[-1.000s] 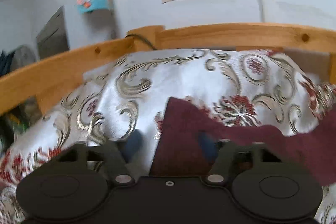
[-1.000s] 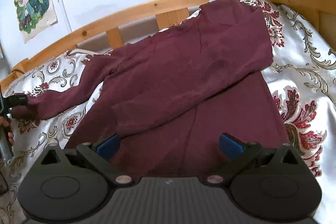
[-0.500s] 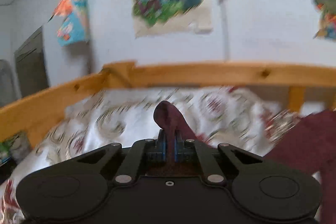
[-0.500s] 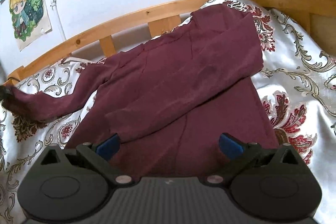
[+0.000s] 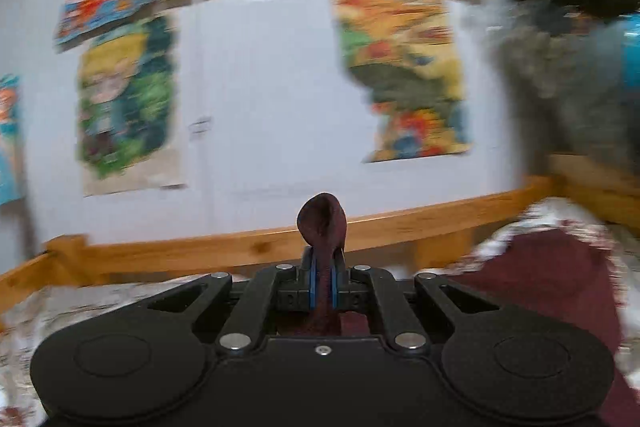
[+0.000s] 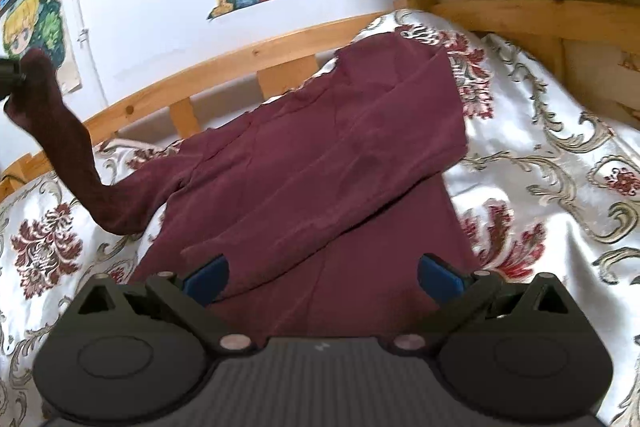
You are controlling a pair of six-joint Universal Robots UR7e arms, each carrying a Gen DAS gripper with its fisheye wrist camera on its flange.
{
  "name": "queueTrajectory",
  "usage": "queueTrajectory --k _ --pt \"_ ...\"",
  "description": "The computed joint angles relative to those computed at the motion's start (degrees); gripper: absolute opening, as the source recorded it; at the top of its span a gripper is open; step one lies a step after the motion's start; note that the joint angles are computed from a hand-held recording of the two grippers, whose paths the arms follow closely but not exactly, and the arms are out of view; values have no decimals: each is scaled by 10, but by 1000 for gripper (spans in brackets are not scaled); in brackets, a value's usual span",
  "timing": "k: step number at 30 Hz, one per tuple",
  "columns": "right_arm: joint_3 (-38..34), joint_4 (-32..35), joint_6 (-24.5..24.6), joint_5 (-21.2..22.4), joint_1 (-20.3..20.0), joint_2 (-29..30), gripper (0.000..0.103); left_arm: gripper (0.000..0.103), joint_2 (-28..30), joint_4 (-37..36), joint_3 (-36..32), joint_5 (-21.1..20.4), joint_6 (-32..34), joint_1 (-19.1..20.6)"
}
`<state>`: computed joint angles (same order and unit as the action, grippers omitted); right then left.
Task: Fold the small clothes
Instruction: 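Lift the sleeve and lay it across the shirt body, open left gripper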
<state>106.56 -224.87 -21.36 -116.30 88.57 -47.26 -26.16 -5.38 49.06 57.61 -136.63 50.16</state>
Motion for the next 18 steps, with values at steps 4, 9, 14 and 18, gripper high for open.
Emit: queueTrajectory --k 4,9,14,18 --pt "-1 -23 -1 -15 -9 -5 103 6 33 38 -18 34 -28 -9" --pt "-8 -68 -8 -40 -24 -9 103 6 87 96 -63 49 -59 -7" --pt "-13 -107 -21 -63 -35 -12 103 6 126 136 -91 70 -64 4" --pt "-18 -126 -23 -71 -42 -12 103 6 150 179 -119 85 -64 10"
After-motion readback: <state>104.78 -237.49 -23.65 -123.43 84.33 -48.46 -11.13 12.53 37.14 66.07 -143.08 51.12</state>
